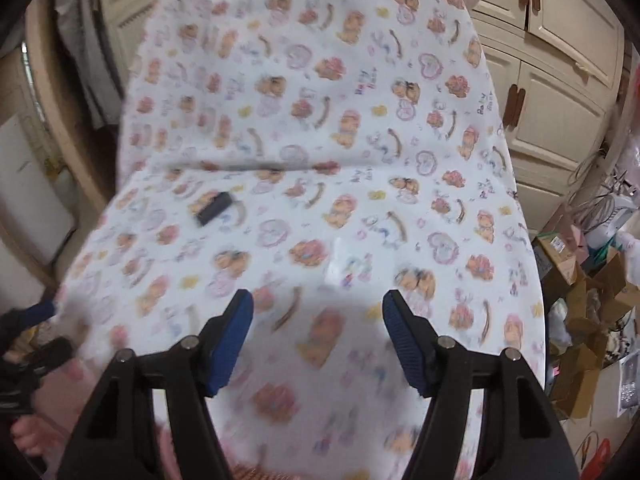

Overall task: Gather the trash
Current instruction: 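Raise both tools back toward the table and the white bottle, then grasp the small white bottle with the right tool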

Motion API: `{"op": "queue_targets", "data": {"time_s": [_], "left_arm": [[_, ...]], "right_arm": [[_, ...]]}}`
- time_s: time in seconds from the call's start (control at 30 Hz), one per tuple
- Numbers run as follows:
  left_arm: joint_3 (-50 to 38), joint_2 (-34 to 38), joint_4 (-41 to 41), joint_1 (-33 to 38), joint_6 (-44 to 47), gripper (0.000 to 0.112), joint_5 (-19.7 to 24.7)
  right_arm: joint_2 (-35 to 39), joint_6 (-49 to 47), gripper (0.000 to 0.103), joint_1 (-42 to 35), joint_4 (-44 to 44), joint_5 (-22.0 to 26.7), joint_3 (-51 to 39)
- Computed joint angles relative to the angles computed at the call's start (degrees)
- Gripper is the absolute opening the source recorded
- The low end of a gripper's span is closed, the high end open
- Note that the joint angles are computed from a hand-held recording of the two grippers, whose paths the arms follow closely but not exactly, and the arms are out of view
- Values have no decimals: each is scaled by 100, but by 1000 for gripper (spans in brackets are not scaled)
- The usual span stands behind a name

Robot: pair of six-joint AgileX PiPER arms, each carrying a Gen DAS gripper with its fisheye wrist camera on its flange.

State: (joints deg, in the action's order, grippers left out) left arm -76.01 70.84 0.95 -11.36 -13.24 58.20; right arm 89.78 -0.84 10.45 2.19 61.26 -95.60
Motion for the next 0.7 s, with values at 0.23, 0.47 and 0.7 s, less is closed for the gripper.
{"op": "queue_targets", "data": {"time_s": [0.23, 0.47, 0.7], "left_arm": [[-103, 342, -310, 138, -30, 94, 36], [-216, 304, 66, -93, -331, 94, -150], [-116, 309, 154, -154, -436, 94, -98]], "right_arm": [[715, 241, 57, -158, 338, 90, -411], [978, 514, 50, -243, 150, 176, -431], [754, 512, 21, -51, -243, -100, -75]]}}
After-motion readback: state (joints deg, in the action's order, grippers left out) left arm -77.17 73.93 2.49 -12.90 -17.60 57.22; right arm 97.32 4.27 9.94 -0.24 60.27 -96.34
